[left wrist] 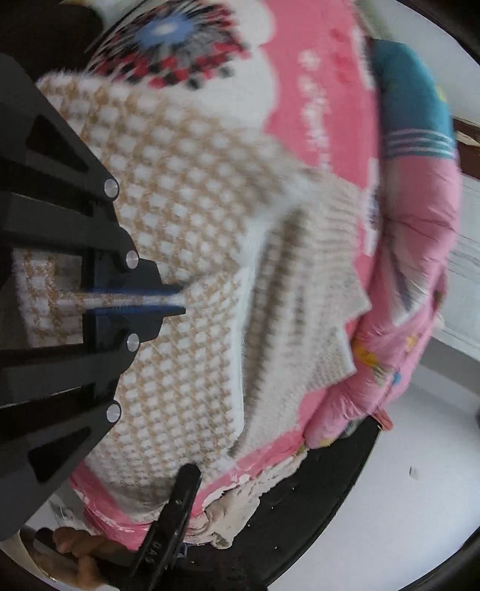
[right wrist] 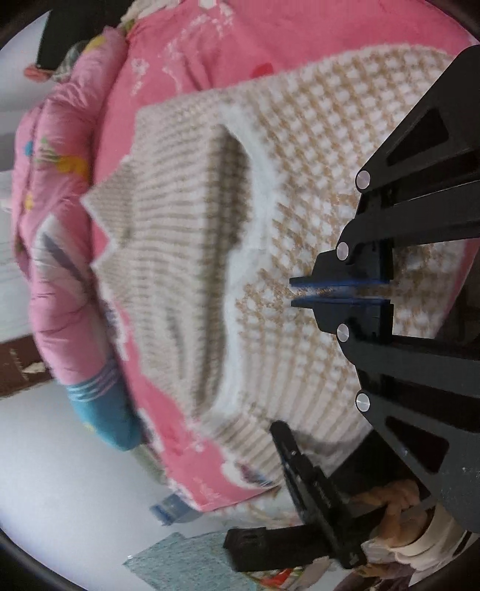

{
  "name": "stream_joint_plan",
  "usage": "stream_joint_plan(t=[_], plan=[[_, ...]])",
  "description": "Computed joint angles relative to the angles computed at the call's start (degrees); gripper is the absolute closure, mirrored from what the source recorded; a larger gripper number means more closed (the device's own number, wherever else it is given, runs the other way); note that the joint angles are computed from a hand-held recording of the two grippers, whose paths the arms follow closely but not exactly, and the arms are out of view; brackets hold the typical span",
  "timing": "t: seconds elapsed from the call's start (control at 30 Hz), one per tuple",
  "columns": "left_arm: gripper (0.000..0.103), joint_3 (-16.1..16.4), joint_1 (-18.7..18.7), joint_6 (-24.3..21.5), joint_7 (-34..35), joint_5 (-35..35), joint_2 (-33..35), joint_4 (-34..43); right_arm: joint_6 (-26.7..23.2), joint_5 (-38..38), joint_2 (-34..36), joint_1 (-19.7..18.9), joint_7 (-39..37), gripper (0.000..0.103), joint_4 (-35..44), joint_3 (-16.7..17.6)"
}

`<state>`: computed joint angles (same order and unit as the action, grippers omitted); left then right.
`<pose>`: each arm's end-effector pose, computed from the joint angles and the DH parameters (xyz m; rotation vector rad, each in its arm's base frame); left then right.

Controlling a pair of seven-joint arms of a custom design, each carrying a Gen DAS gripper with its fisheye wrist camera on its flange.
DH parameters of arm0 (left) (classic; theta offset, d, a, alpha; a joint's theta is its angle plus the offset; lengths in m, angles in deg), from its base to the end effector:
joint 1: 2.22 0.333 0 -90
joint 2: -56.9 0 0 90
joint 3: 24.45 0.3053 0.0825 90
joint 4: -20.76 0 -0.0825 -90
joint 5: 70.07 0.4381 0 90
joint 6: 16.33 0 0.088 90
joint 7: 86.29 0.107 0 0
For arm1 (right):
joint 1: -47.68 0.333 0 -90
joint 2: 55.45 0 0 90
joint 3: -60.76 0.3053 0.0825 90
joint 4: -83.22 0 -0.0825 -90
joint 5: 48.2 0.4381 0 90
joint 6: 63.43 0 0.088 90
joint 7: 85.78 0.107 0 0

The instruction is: Fold large clothes

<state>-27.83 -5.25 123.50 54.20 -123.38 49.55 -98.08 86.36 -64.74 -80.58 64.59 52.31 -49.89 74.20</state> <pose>0.6051 -0.0705 0.5107 -1.5042 2.2911 -1.2649 0.4458 0.2812 0.5584 -1.6322 1.7995 -0.5100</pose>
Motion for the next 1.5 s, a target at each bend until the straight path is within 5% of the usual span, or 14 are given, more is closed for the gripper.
stream_joint_plan(t=[0.13,0.23,0.3,0.53,0.6,0.7,0.83,0.93,1.1,1.23,1.27,1.37,1.5], plan=[[0.098,-0.2,-0.8,2.5,3.7,-3.5,0.6,2.1,0.2,-5.7,-0.2,-3.3,4.6,0.100,1.3,2.8],[0.097,-1.4,-0.7,3.6,1.0,1.2,4.5,4.9,-0.6,-8.0,4.0,-4.1,6.6,0.100,2.9,2.8],[0.091,-2.4,-0.2,4.4,-3.1,7.3,8.1,6.3,0.5,-4.8,8.1,-2.4,4.7,0.096,2.9,-0.2],[0.084,-2.4,4.1,-4.1,1.8,-1.5,8.8,9.2,3.3,-0.6,7.6,0.0,0.6,0.087,1.1,-3.7],[0.075,-2.4,4.4,-2.4,-0.8,0.1,10.1,10.6,3.8,-0.9,5.0,-0.9,1.0,0.072,0.0,-3.3],[0.075,-2.7,5.2,-4.1,-5.3,5.2,13.0,13.4,-0.8,-10.6,-0.1,-6.5,8.5,0.046,-0.9,2.1],[0.075,-3.9,5.3,0.5,-3.7,5.3,11.8,10.8,-12.2,-11.5,0.0,-7.1,9.9,0.046,-1.2,1.6],[0.075,-3.8,5.7,0.1,-3.2,3.5,11.7,10.6,-9.1,-8.1,-1.7,-5.3,9.3,0.048,-4.9,-2.0],[0.075,-4.2,5.9,-0.4,-3.0,2.5,12.7,11.7,-7.0,-8.7,-3.0,-7.0,11.4,0.048,-2.9,-1.3],[0.075,-4.3,6.2,-0.6,-2.1,1.2,12.7,11.5,-13.6,-14.5,2.2,-9.7,13.1,0.053,1.1,0.5],[0.075,-4.2,6.2,-0.9,-2.0,0.9,12.8,11.7,-13.8,-12.5,3.6,-9.2,12.1,0.058,1.2,-1.0],[0.075,-4.2,6.5,-2.1,-1.5,0.2,13.2,12.3,-3.5,-1.1,0.9,-6.9,10.4,0.058,-5.1,-7.9],[0.075,-4.2,7.0,-3.6,-1.6,-0.1,13.6,12.9,-7.8,-5.1,-4.0,-10.2,15.9,0.058,-4.0,-2.3]])
